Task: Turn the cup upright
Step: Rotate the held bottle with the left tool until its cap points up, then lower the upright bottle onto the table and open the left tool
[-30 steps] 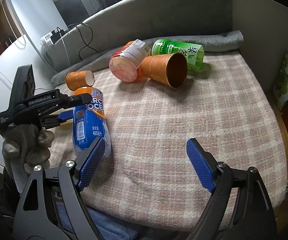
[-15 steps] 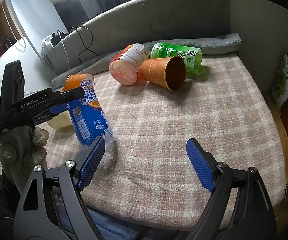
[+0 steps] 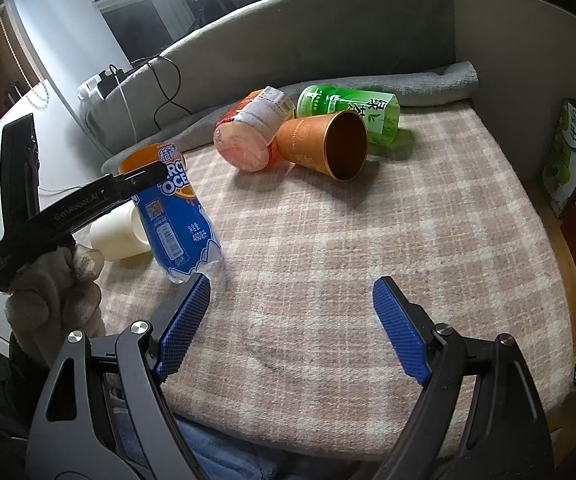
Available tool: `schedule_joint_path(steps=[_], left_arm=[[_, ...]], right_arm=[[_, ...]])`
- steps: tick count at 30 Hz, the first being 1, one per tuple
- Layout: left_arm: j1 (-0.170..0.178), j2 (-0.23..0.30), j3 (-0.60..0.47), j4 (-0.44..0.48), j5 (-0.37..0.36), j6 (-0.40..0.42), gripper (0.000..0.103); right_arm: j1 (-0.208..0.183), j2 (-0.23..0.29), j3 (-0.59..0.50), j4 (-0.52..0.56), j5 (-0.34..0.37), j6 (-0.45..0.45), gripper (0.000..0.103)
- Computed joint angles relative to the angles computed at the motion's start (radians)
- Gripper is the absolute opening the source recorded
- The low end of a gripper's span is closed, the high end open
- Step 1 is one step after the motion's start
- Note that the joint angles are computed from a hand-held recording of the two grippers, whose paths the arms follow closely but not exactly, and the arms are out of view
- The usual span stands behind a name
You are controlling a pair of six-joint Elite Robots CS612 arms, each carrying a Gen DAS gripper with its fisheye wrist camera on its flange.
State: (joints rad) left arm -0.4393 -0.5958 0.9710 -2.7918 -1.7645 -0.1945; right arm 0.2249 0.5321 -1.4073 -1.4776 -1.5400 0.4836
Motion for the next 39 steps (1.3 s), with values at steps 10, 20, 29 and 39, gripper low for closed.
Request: schedule_joint_path(steps=[10, 20, 29, 39], left_arm=[[-0.03, 0.004, 0.035, -0.137, 0.11, 0.132, 0.063], [-0.038, -0.021, 0.085, -0.18, 0.108, 0.176, 0.062], [-0.034, -0.043, 0.13, -0.206, 0.08, 0.181, 0.062], [-0.021, -0.065, 0.16, -0.153, -0.008, 0.171, 0.061]], right_arm=[[-0.003, 0.004, -0.008, -0.003, -0.005, 0.021, 0.086], [0.001, 0.004, -0.009, -0.012, -0.009, 0.019, 0.086], [0.005, 0.002, -0.016, -0.012, -0.017, 0.021, 0.086], [0.009, 0.004, -0.025, -0.023, -0.019, 0.019, 0.086]])
